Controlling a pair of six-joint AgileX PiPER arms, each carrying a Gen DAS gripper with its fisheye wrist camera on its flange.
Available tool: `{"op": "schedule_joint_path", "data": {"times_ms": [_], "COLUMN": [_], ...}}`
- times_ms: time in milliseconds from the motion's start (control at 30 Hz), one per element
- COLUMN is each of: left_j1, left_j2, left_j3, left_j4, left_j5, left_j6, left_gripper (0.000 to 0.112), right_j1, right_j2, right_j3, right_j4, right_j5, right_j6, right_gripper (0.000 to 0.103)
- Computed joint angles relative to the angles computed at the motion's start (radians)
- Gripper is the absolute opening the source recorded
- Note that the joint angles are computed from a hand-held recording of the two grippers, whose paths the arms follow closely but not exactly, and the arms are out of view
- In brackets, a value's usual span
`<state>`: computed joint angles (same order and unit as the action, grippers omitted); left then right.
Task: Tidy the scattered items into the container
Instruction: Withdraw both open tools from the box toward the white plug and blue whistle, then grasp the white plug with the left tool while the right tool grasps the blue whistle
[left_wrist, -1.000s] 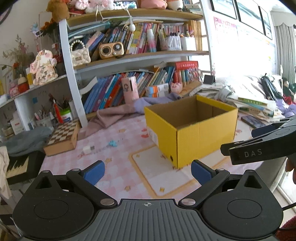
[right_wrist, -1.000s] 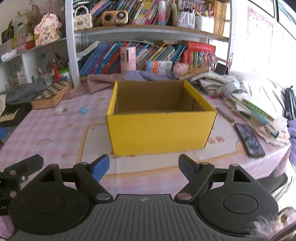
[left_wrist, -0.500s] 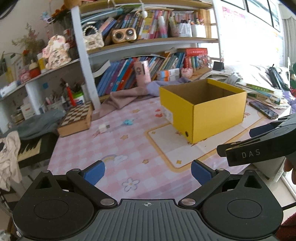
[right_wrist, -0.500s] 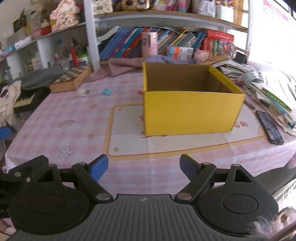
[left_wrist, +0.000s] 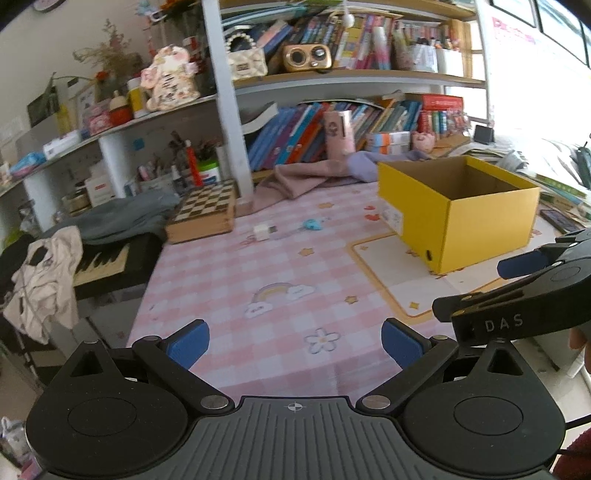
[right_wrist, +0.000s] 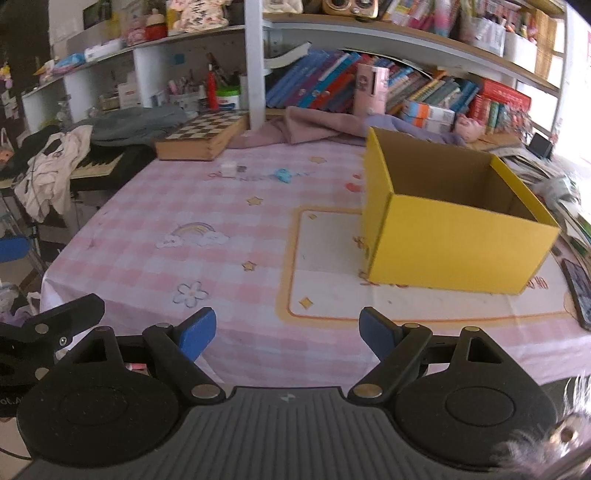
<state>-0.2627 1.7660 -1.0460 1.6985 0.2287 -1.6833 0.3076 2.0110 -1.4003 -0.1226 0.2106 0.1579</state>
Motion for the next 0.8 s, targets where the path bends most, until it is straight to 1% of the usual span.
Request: {"op": "schedule_joint_path", "data": {"times_ms": [67,200,333,467,633,800], "left_j1": [0.007,0.014,0.020,0.026,0.044,0.062], "left_j2": [0.002,0.020,0.049,0.089,0.158,0.241], "left_j3": [-0.007,-0.032,-0.072,-0.126,-0.234,-0.368], "left_j4": [-0.029,-0.083,-0.158,-0.218,-0.354,-0.548], "left_j5": [0.006,0.015,0.011,0.014,0.030,0.051], "left_j6": [0.021,0.072,0.159,0.246,0.394,0.590], "left_gripper": [0.101,0.101,0.101,0.101,0.101,0.101], "right_j1": [0.004,0.006,-0.003,-0.014,-0.025,-0.041], "right_j2": [0.014,0.034,0.067,0.121,0.214,0.330], "right_j3": [-0.030,-0.068,-0.119,-0.207,-0.372,-0.589], "right_j4": [0.031,0.067,0.118,0.168,0.229,0.246], "right_j5": [0.015,0.015,0.030,0.057,0.122,0.231], "right_j6": [-0.040,-0.094,-0.139,-0.182,-0.260,-0.284], "right_gripper": [0.084,0.085,0.085,0.085,0.085,0.085]}}
